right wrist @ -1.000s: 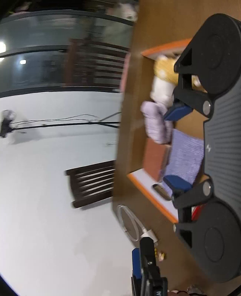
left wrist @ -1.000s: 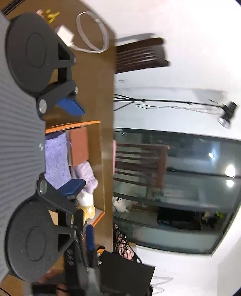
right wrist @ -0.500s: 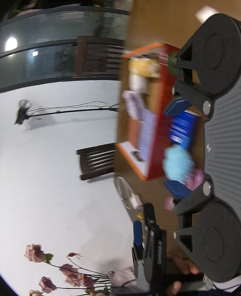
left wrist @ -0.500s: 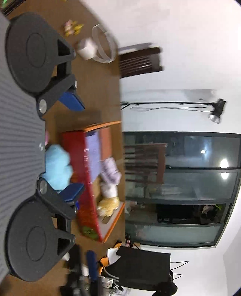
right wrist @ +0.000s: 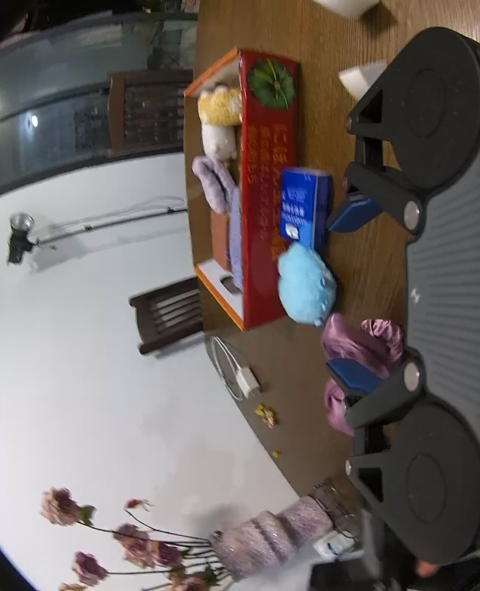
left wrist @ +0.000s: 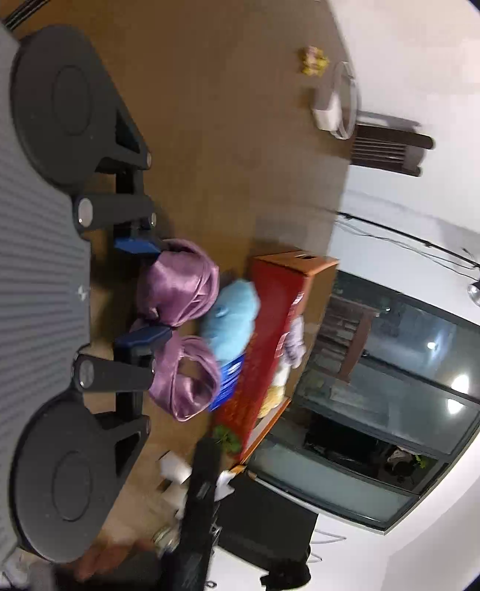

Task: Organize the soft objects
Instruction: 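Move the left gripper down onto the pink satin bow pouch, then close the left gripper on the pink satin pouch and lift it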

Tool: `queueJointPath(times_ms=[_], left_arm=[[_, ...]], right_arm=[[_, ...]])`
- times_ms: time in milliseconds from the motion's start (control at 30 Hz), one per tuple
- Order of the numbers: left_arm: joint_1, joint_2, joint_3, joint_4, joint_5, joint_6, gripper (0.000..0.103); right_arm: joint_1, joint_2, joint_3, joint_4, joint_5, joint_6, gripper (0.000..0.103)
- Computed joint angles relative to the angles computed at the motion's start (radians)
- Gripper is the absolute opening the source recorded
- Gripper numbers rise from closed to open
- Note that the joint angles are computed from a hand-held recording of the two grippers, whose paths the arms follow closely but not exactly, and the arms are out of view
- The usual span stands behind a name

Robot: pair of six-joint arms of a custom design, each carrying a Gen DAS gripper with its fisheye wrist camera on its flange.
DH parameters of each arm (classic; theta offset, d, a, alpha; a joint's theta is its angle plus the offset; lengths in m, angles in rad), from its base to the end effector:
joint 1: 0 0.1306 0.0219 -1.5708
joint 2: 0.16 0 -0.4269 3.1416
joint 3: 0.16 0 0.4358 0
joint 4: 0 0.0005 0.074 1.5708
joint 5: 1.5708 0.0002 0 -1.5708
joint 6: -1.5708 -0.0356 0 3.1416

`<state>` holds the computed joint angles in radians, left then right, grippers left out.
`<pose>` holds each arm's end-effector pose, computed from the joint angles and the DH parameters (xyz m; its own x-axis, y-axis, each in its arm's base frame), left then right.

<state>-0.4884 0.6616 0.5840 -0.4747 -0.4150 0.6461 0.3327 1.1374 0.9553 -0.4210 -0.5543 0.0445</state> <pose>0.2328 -0.1080 0.3533 -0.4460 -0.3870 -0.8071 -0.1781 0.9220 -0.3437 0.3919 0.1547 0.4034 -0.5050 -0.2145 -0.8360 -0.7106 0.6532 0.2616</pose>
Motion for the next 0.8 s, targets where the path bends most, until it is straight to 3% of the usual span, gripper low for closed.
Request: queueJointPath(times_ms=[67,233,333,467,533,600,700,800], left_arm=[[-0.020,-0.035,0.004,-0.037,-0.011,0.013,0.046],[0.011,-0.029,0.022,-0.031,-0.057,-0.036,0.051],[0.042,0.001,0.033,-0.040,0.001,-0.043,0.050],[0.028,-0.007,0.013,-0.040,0.023,-0.042,0.049],[0.033,-0.013,0.007,-0.047,0.037,-0.024,0.049],[0.039,-0.020,0.004,-0.053,0.055,-0.011,0.047],[0.039,-0.025,0.001,-0.043,0.077,-0.024,0.035],[0.040,-0.011,0.009,-0.023,0.088,-0.035,0.030]], right_arm=[[0.022,0.012,0.005,-0.006,-0.004,0.000,0.075],[0.082,0.033,0.010,-0.002,-0.011,0.011,0.070],[0.109,0.054,0.016,-0.034,0.034,0.026,0.060],[0.118,0.047,-0.002,-0.047,0.037,0.034,0.057],[0.118,0.051,-0.002,-0.060,0.025,0.046,0.048],[0.117,0.057,0.000,-0.073,0.010,0.049,0.046],[0.110,0.069,0.006,-0.094,-0.019,0.057,0.039],[0.102,0.077,0.013,-0.114,-0.059,0.058,0.016]])
